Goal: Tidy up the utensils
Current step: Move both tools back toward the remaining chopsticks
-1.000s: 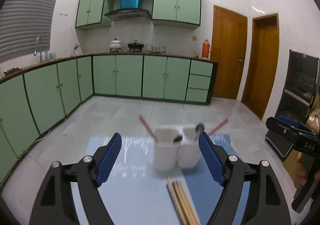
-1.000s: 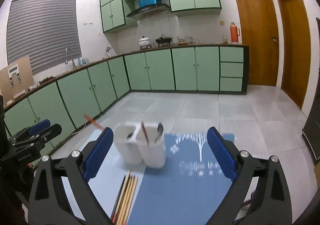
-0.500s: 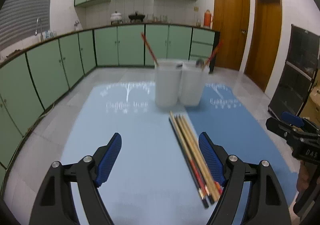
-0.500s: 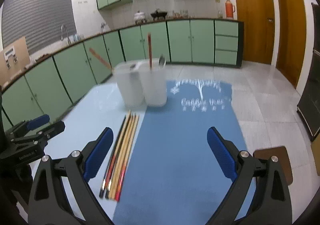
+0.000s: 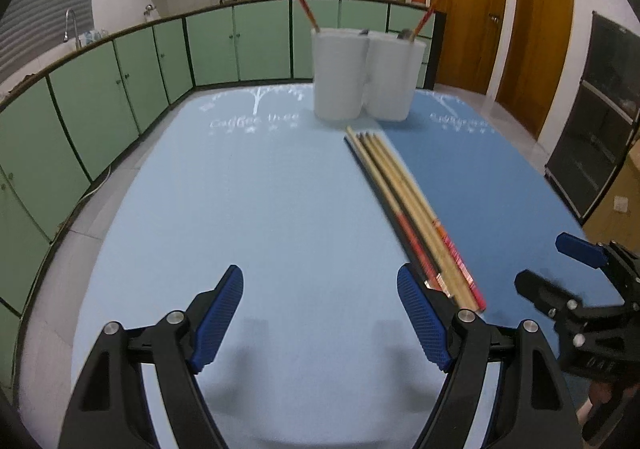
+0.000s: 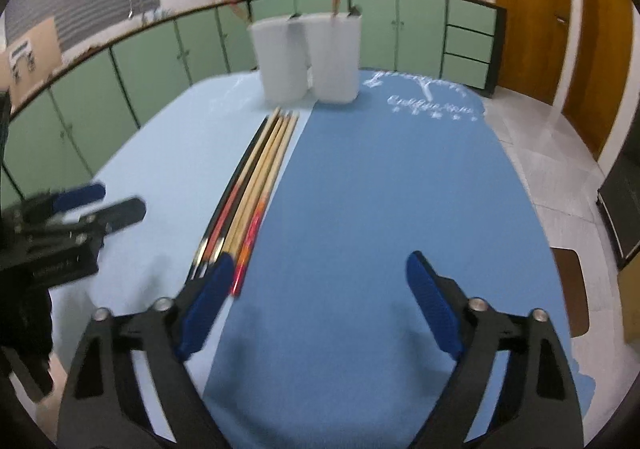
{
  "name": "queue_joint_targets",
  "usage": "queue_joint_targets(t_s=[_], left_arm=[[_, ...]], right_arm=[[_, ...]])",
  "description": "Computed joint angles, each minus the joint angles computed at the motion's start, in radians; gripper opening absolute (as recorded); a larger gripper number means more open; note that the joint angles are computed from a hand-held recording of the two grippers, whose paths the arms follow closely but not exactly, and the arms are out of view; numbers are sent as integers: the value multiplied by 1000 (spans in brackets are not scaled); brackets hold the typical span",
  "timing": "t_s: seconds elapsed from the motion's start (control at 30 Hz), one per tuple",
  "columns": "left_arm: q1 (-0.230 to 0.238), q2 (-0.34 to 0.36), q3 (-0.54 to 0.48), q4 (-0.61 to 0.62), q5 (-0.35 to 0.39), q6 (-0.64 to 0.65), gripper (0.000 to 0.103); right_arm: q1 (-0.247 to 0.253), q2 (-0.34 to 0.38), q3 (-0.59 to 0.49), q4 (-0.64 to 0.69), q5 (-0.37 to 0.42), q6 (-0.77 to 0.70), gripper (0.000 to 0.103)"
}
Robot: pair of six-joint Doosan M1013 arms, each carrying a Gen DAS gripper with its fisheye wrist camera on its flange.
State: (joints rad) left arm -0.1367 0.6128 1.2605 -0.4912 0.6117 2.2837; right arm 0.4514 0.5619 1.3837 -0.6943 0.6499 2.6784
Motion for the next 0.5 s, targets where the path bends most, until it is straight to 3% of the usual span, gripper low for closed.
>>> queue_joint_targets(t_s=[0.5], left_arm=[[9,7,0,18,22,-24,78]], right_arm=[[13,41,-39,11,50,-61,78]])
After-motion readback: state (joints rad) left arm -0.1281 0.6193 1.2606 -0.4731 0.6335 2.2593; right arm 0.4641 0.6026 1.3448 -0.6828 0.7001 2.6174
